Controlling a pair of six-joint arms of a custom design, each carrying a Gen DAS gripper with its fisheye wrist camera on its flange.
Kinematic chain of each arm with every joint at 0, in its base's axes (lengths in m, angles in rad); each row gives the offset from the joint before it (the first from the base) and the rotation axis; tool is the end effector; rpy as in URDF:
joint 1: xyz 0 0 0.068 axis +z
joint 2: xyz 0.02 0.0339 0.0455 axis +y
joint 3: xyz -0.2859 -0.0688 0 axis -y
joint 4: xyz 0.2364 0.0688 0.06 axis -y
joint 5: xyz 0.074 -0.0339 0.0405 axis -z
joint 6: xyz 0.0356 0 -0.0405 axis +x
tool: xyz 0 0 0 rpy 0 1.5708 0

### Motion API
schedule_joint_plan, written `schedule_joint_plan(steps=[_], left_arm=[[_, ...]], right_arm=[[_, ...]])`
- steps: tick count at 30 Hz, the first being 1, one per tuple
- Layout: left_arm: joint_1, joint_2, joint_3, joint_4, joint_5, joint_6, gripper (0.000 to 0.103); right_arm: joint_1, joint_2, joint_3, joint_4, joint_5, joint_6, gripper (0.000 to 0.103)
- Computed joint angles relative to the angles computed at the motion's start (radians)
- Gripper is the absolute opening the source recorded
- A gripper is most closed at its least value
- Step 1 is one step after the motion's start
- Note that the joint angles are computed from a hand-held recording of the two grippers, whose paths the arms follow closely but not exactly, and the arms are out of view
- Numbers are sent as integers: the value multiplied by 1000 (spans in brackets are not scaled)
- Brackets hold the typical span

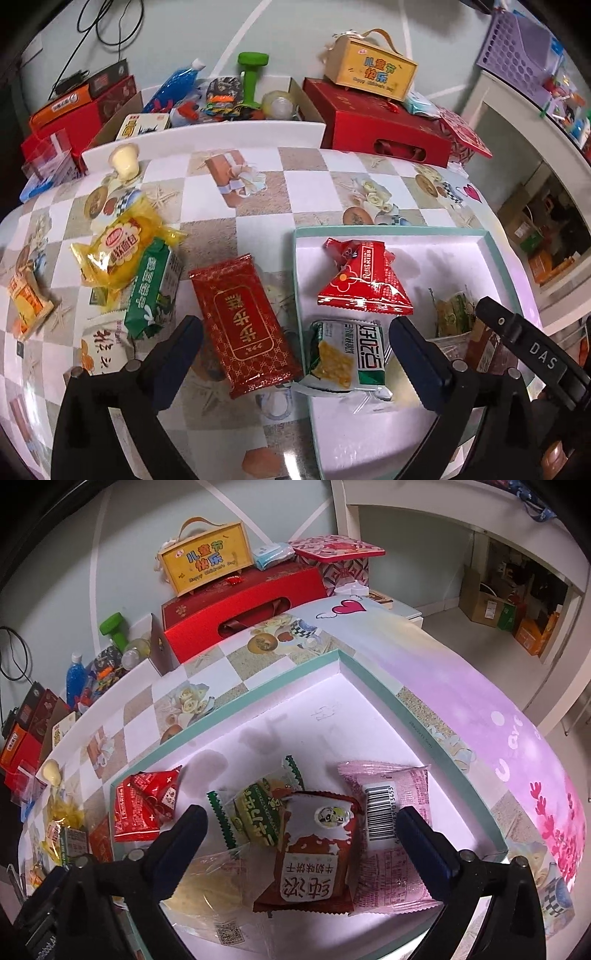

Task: Organize snacks
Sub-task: 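Withdraw both tools from the tray back toward the snack pile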

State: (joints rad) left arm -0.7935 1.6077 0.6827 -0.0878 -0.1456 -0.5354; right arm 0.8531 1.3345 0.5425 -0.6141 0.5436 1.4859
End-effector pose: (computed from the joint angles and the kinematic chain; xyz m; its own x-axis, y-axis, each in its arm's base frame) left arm 0.1991 -0.1949 0.1539 -0.8440 0.1381 -0.5182 0.2567 0.9524 -0.1643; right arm 0.1316 0.1227 0.1623 -0.6419 0.5615 -0.5223 0.5965 0.7936 0.1201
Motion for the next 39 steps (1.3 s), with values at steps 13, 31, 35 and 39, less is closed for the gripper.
schedule_joint_plan(steps=[13, 31, 35, 39], left_arm=[[17, -61, -56, 35, -14, 10, 101], [195, -240, -185, 100, 66, 82, 101], [293, -291, -207, 61, 64, 104, 101], [403, -319, -225, 22, 72, 139, 101]], right_arm=[[48, -77, -5, -21, 95, 53, 103], [126, 30, 69, 173, 158, -93, 103], [153, 91, 122, 247, 137, -164, 103], [184, 180, 212, 241, 125, -211, 103]])
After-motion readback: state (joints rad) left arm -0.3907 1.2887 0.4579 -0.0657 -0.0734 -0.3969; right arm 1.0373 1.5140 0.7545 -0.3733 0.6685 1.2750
